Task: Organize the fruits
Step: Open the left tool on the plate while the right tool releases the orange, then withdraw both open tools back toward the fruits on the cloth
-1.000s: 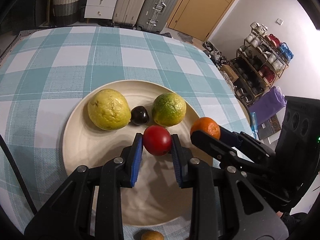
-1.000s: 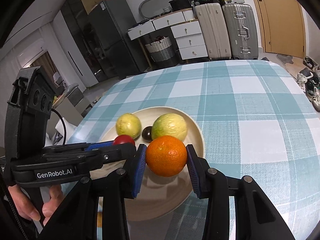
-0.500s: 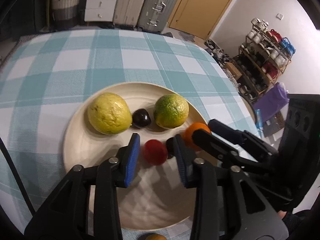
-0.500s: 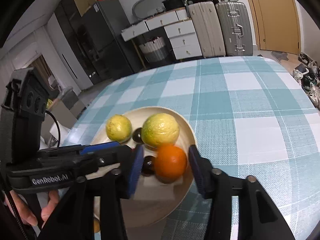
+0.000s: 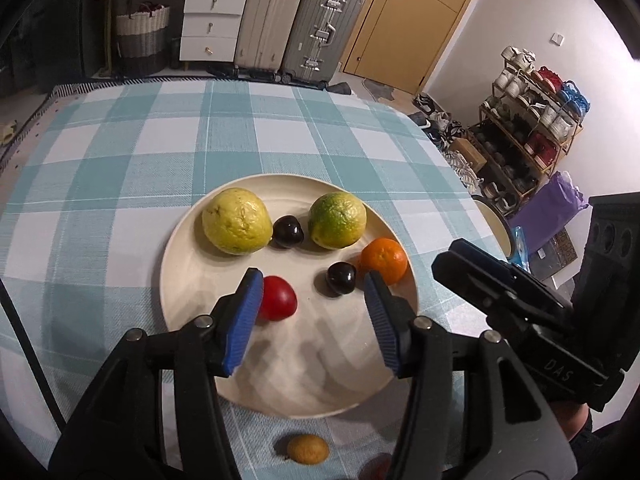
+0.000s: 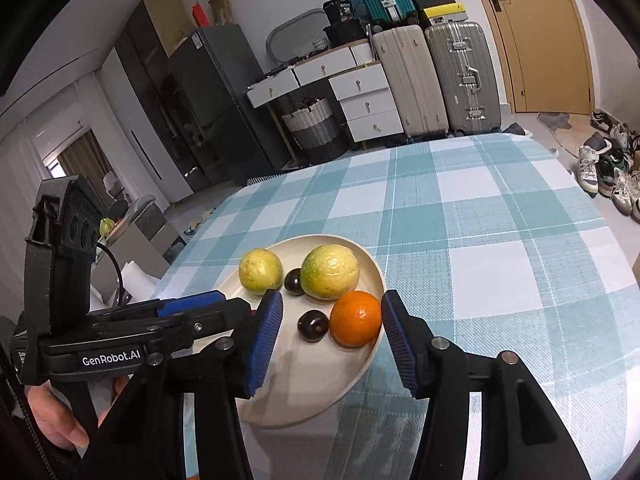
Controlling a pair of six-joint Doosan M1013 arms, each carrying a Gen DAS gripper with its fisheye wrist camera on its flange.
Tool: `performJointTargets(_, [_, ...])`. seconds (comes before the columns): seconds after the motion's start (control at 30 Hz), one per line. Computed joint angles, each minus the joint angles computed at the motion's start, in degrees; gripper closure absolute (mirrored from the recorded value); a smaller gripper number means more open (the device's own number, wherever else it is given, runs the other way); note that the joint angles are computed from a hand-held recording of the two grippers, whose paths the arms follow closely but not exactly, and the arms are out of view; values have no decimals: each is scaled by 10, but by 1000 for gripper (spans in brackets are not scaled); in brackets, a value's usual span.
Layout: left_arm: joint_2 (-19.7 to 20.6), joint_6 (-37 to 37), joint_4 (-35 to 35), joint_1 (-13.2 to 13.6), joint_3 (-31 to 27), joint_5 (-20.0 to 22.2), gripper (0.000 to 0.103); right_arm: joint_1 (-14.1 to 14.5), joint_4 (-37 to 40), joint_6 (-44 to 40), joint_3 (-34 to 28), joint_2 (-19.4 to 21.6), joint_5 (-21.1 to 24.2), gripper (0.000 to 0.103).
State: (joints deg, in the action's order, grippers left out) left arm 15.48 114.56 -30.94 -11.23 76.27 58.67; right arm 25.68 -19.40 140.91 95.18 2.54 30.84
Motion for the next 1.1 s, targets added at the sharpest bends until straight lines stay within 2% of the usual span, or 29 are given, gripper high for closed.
performJointTargets(0.1, [-11,0,4,1,9,-6,48,8,-26,24,4,-8,-5,37])
performJointTargets(0.2, [-24,-2,11,2,20,-19,34,18,-62,58,8,-17,-11,37])
performJointTargets(0.27, [-32,0,14,3,26,-24,33,20,-65,68,13,-26,-26,37])
performJointTargets(0.37, [-41,3,18,4,33,-25,32,29,-101,97,11,-32,-17,37])
performJointTargets(0.47, [-53,6,22,4,42,-31,25,38,-122,114,9,-37,-7,35])
performJointTargets(0.53, [-62,6,24,4,50,-41,21,45,-141,131,9,-39,2,25])
performJointTargets(0.73, [-88,16,34,3,73,-54,19,66,-196,184,13,-46,32,14])
performJointTargets(0.83, [-103,21,35,3,87,-70,8,73,-204,198,17,-52,43,12])
performJointTargets(0.87, [-108,19,37,2,92,-78,1,76,-210,205,19,-54,49,11])
performJointTargets(1.1, [-130,25,24,14,115,-87,1,94,-239,233,29,-66,71,5])
